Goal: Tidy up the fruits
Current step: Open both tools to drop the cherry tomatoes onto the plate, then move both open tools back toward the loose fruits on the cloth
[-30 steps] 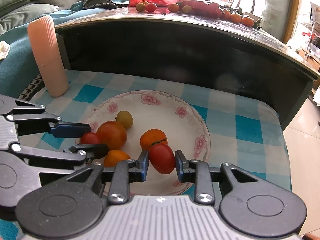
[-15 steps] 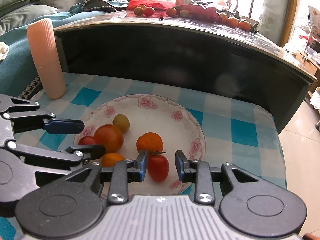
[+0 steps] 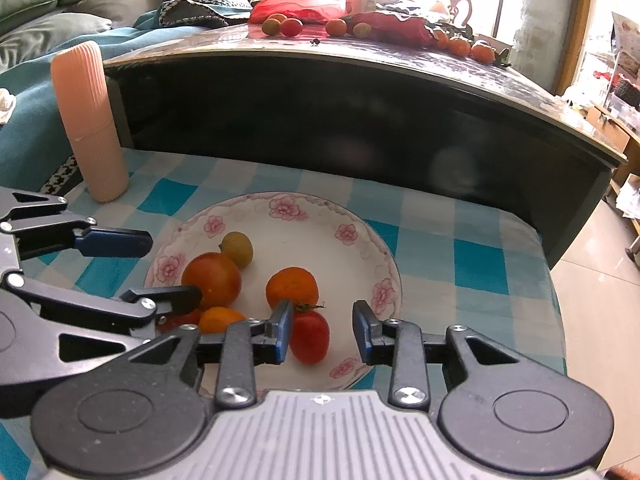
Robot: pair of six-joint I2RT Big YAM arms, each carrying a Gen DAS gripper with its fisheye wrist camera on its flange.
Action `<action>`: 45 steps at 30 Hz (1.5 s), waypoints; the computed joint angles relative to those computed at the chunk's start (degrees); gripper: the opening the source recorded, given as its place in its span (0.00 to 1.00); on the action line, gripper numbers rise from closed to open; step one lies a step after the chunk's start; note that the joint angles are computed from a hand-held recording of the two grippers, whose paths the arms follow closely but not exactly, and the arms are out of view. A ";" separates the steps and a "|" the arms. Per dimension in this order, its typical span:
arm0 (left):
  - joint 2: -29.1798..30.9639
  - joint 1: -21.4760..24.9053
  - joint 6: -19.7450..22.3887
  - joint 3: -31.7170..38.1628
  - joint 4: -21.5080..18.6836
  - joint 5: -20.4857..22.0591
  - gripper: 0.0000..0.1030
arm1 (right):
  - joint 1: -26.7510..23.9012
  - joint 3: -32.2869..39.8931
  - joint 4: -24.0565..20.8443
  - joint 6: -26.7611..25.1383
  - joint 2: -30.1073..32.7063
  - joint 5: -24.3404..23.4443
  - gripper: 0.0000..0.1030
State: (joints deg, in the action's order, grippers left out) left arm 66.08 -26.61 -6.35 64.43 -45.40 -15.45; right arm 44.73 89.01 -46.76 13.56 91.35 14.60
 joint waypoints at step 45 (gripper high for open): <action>-12.52 -1.25 0.31 -5.80 -9.96 1.46 0.65 | 3.73 -5.83 -1.82 -1.14 -6.42 -7.10 0.51</action>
State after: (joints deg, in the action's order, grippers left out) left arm 53.56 -27.86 -6.04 58.64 -55.36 -13.99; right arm 48.46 83.18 -48.59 12.42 84.92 7.49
